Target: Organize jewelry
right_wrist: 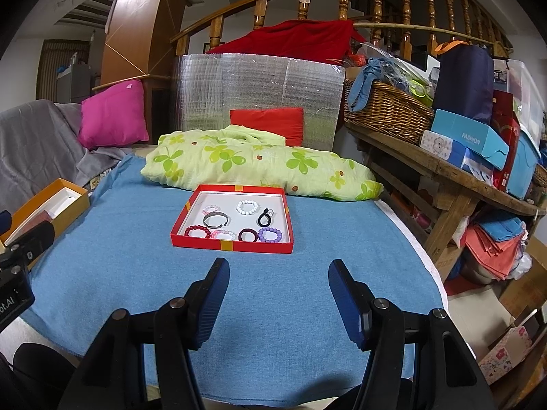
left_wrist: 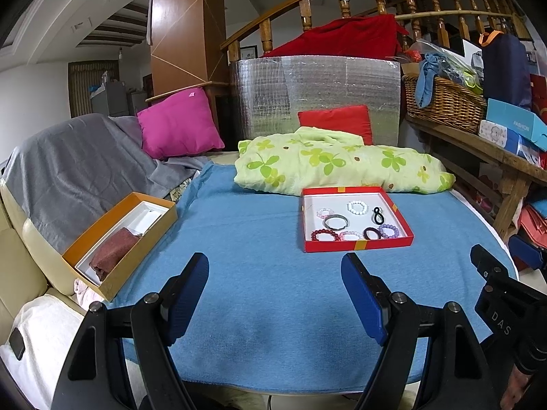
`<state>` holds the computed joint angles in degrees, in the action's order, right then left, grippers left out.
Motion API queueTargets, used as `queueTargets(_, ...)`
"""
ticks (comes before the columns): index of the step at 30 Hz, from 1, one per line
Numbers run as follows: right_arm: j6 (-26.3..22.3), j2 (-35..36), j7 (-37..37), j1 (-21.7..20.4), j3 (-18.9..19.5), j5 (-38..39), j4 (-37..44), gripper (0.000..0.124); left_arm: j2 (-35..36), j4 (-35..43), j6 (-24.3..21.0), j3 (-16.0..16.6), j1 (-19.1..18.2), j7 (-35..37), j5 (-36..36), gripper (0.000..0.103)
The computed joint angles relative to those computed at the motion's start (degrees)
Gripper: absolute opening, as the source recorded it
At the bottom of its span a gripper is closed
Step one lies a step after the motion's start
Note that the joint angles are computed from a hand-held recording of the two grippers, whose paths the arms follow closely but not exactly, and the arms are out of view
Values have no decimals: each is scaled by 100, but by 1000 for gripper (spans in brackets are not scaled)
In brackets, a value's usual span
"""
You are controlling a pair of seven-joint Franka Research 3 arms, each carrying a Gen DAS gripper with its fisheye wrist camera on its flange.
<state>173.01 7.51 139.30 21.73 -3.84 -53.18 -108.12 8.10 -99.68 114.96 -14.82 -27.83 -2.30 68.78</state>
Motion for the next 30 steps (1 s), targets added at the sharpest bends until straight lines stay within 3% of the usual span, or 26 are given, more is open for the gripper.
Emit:
queueTargets(16, -87, 69, 29, 36, 2, -90, 105, 65, -3, -21, 104, 30, 72, -27, -50, 80)
queueTargets(30, -186, 662, -484, 345, -254, 455, 746, 65, 220, 243, 180, 165, 167, 146, -97, 80)
